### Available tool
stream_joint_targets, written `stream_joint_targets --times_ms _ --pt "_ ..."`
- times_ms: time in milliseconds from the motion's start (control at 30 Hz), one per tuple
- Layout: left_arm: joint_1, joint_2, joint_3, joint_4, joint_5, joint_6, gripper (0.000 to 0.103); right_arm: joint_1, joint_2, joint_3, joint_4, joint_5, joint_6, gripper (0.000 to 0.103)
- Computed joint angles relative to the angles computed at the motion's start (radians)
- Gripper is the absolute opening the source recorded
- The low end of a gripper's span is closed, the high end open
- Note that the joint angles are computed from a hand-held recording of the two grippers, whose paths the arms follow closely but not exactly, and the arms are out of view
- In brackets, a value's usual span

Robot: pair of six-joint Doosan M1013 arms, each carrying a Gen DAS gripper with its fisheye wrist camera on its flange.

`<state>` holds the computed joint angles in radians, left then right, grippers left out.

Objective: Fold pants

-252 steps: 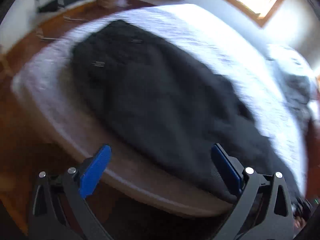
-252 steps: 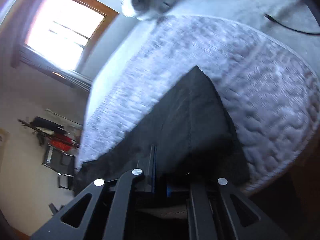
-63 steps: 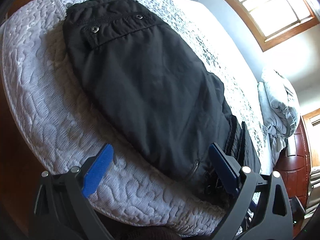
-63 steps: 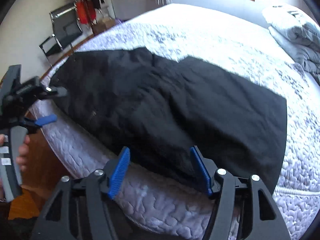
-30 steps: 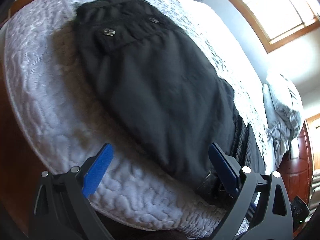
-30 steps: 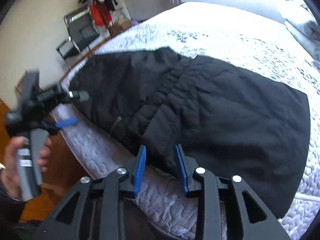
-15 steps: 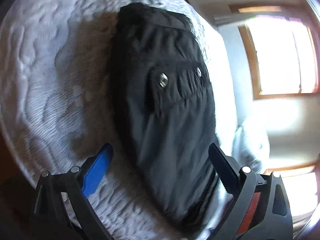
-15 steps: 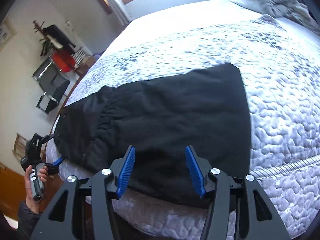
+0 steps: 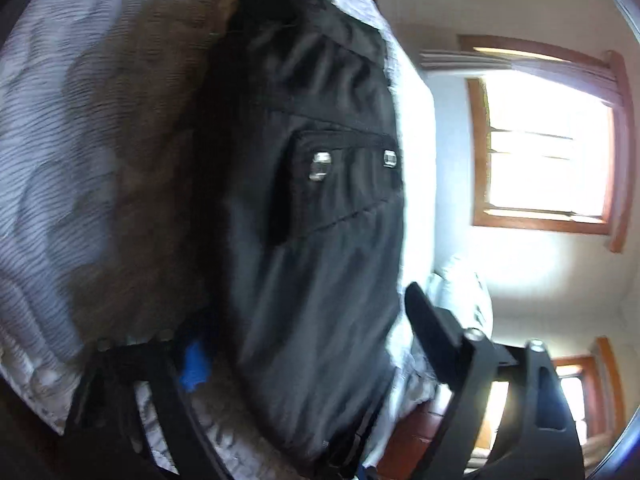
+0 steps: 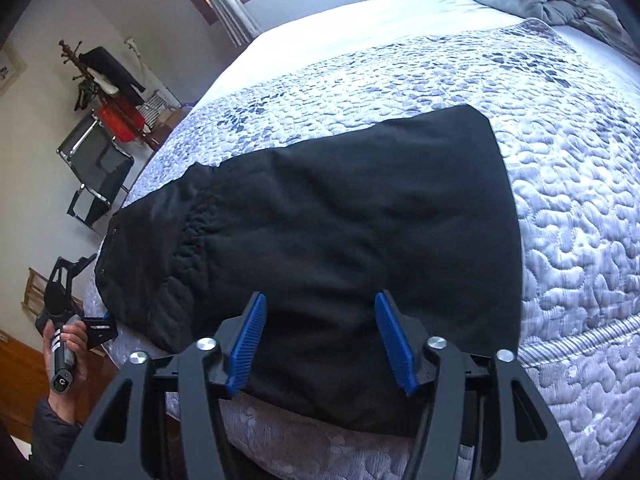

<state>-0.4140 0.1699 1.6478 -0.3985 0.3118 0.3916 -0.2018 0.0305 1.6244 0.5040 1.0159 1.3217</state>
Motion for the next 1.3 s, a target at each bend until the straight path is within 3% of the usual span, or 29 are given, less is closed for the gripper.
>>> stream_joint_targets --times_ms 67,200,233,367,467,633,800,933,1067,1300 --pt "0.002 0.01 -0.009 -0.003 0.047 -0.024 0.056 0.01 0.001 0.0 -0.025 -0.005 0.008 0.062" --pt "-0.005 0.012 -0.019 0.074 0.091 -0.097 0.04 0.016 0.0 0.0 -0.041 -0.007 -0.001 0.062" --pt "-0.005 0.016 -0.026 0.08 0.094 -0.1 0.029 0.016 0.001 0.0 -0.04 -0.007 -0.001 0.062" --pt "-0.015 0.012 -0.029 0.121 0.068 -0.113 0.011 0.016 0.002 0.0 -0.041 -0.007 -0.001 0.062" --pt "-0.031 0.006 -0.046 0.22 0.055 -0.159 0.01 0.018 0.002 0.002 -0.049 -0.007 -0.013 0.062" --pt "-0.062 0.002 -0.095 0.34 0.048 -0.123 0.009 0.013 0.004 0.004 -0.036 0.0 -0.02 0.062" --pt "-0.11 0.014 -0.173 0.471 0.098 -0.044 0.012 0.007 0.006 0.008 -0.023 0.002 -0.027 0.062" --pt "-0.167 0.039 -0.253 0.553 0.188 0.109 0.015 -0.006 0.009 0.014 0.016 0.006 -0.039 0.063" --pt "-0.228 0.098 -0.368 0.622 0.328 0.316 0.018 -0.03 0.015 0.022 0.082 0.015 -0.051 0.063" --pt "-0.338 0.172 -0.481 0.769 0.558 0.694 0.02 -0.064 0.022 0.035 0.174 0.026 -0.075 0.063"
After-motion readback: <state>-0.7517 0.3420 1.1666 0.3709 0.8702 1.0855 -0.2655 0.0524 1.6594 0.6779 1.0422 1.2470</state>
